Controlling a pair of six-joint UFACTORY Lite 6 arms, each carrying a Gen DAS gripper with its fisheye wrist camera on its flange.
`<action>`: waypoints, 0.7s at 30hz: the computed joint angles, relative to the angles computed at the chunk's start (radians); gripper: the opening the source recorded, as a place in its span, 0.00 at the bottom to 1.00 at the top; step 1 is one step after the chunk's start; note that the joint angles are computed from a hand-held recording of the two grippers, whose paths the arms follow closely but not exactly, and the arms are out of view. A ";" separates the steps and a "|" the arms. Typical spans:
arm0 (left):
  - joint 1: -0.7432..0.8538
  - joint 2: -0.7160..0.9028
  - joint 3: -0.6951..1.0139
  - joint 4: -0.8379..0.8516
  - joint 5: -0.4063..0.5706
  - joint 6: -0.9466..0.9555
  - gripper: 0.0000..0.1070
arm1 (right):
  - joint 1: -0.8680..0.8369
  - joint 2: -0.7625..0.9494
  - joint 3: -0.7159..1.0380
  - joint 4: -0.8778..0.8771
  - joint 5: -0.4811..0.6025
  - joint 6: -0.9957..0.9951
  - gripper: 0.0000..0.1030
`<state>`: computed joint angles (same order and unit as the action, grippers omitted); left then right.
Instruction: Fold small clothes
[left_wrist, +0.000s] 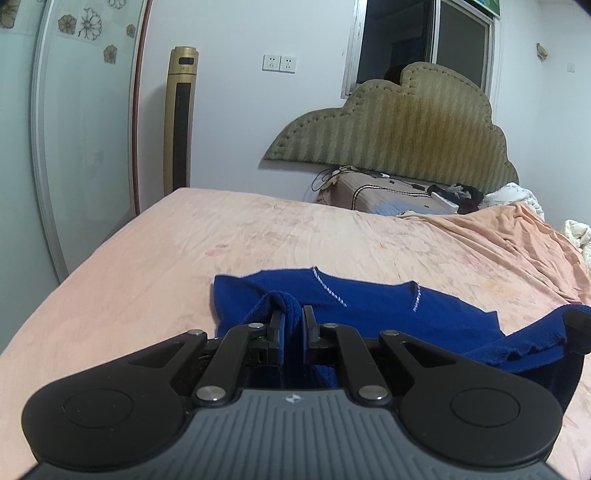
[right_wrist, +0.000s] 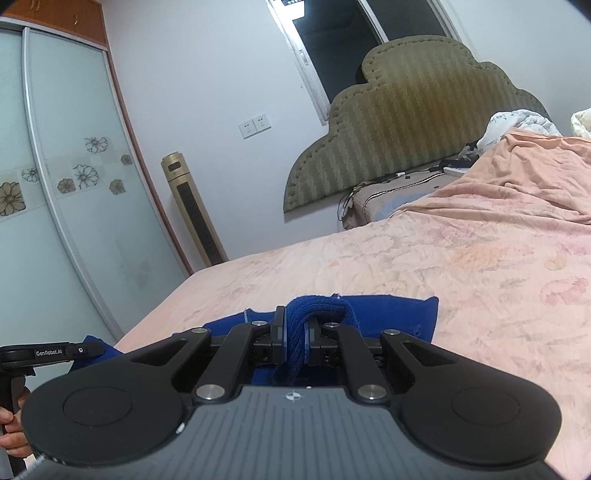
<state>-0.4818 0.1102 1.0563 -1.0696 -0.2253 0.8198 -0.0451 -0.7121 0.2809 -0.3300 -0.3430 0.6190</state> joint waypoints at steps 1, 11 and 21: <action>0.001 0.021 0.025 -0.010 -0.002 0.017 0.08 | -0.008 0.030 0.013 -0.006 -0.018 0.007 0.12; 0.002 0.225 0.265 -0.109 -0.025 0.165 0.08 | -0.036 0.288 0.165 0.054 -0.126 -0.052 0.12; 0.017 0.413 0.491 -0.395 -0.019 0.472 0.08 | -0.058 0.506 0.302 0.054 -0.184 -0.045 0.12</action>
